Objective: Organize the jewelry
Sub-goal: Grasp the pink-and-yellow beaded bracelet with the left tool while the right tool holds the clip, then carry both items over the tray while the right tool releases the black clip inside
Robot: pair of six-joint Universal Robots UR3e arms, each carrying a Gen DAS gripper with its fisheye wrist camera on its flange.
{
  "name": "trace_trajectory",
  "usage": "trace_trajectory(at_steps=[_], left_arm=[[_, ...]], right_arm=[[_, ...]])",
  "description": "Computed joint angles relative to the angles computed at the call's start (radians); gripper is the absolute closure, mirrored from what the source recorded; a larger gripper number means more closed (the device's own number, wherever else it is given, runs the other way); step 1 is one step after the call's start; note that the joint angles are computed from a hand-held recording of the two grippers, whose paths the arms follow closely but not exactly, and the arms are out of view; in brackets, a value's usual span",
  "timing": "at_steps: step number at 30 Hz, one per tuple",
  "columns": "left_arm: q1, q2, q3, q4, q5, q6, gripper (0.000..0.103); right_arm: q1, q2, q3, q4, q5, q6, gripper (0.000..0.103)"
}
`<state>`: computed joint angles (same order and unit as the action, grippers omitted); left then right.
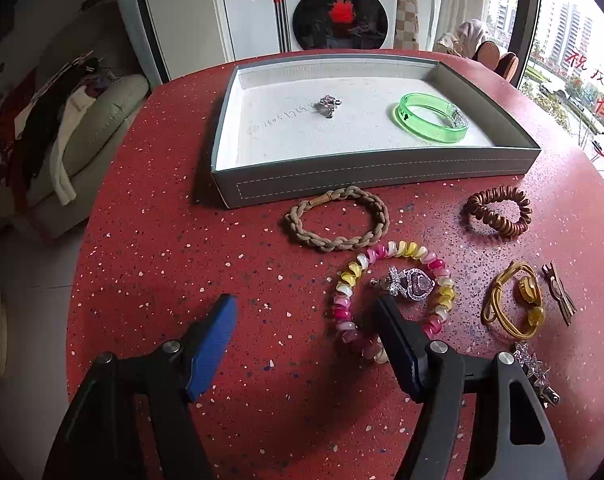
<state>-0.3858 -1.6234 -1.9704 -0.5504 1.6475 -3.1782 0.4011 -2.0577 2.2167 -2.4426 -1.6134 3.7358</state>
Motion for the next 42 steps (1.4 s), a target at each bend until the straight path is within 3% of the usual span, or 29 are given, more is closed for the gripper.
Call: trace_trajectory(at_steps=[2, 3, 5, 7, 13, 20, 31, 37, 42], left_arm=[[-0.004, 0.003, 0.002, 0.002, -0.035, 0.030, 0.046], [-0.010, 0.003, 0.007, -0.004, -0.045, 0.049, 0.077], [-0.028, -0.001, 0.014, -0.006, -0.039, 0.066, 0.076], [0.003, 0.036, -0.015, -0.004, -0.116, 0.067, 0.076], [0.063, 0.155, -0.019, -0.048, -0.210, 0.052, 0.076], [0.098, 0.173, 0.108, -0.137, -0.256, 0.052, 0.076], [0.105, -0.110, 0.574, -0.244, -0.210, 0.049, 0.076], [0.116, -0.318, 0.823, -0.302, -0.176, 0.027, 0.076], [0.110, -0.435, 0.893, -0.298, -0.133, 0.014, 0.076]], right_arm=[[0.003, 0.003, -0.001, -0.002, -0.003, 0.002, 0.076], [0.003, 0.002, -0.003, -0.002, -0.004, 0.003, 0.076], [0.005, 0.002, -0.006, -0.004, -0.007, 0.006, 0.076], [0.006, -0.001, -0.012, -0.002, -0.012, 0.005, 0.076], [-0.028, 0.003, -0.033, -0.007, 0.016, -0.018, 0.076], [-0.089, 0.049, -0.119, 0.011, 0.059, -0.089, 0.076], [-0.208, 0.299, -0.427, 0.043, 0.146, -0.241, 0.076], [-0.249, 0.494, -0.563, 0.006, 0.155, -0.263, 0.076], [-0.280, 0.651, -0.637, -0.038, 0.173, -0.241, 0.076]])
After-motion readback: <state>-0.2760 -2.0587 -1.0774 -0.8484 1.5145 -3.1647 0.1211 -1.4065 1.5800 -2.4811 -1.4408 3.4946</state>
